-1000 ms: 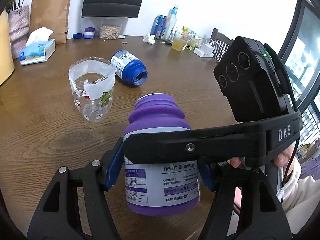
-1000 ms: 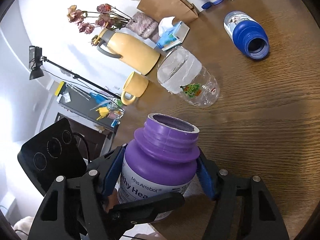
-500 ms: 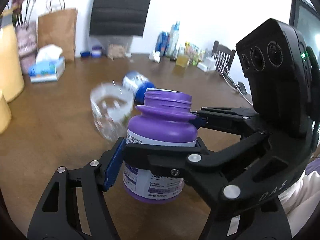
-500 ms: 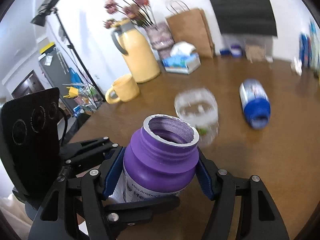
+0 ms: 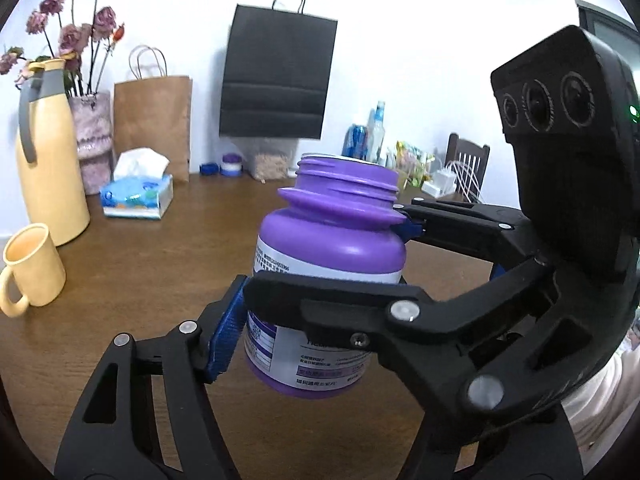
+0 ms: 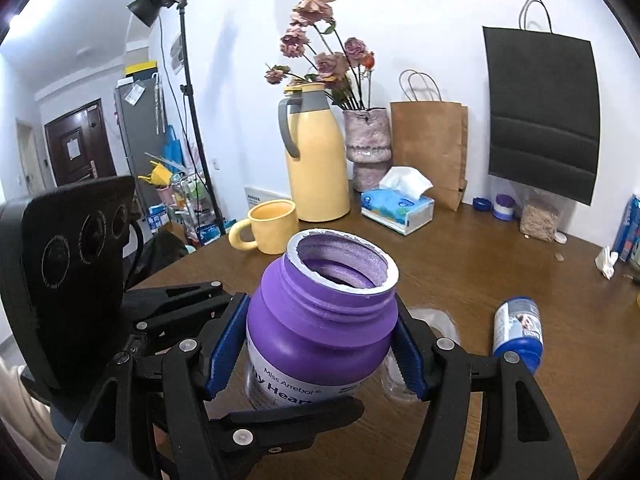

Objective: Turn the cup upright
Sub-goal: 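Rotate the bottle cap-up with both grippers holding its body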

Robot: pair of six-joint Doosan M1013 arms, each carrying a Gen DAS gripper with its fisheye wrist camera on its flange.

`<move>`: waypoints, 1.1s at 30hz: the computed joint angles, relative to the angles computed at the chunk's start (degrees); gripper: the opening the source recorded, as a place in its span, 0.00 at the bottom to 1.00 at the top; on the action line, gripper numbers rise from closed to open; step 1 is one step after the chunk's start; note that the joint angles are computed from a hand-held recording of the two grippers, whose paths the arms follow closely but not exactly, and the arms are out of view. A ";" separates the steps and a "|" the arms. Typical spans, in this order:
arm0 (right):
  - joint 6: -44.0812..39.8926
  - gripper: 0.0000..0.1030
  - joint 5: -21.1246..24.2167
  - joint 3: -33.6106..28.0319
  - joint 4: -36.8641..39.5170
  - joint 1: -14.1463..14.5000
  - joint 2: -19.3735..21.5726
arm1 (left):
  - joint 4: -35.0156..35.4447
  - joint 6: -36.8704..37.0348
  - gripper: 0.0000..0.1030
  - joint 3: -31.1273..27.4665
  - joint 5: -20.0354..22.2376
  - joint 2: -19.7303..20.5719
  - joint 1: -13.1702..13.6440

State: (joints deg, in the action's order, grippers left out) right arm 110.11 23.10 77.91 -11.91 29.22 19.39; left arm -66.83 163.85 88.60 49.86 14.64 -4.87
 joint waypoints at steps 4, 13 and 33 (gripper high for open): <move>-2.40 0.69 0.11 -0.41 3.74 -0.29 0.48 | -0.27 0.93 0.63 0.44 -1.21 -0.11 0.07; -14.35 0.69 -0.02 -2.04 18.17 -1.86 1.59 | -0.80 -1.74 0.62 -0.89 -1.34 1.23 1.06; -32.78 0.67 5.16 -15.36 25.94 -4.05 10.63 | 2.27 -8.86 0.60 -7.49 -9.28 5.93 0.39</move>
State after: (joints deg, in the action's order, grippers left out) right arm 77.33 28.26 62.56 14.03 25.17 30.01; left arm -64.55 154.99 81.12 40.58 20.57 -4.48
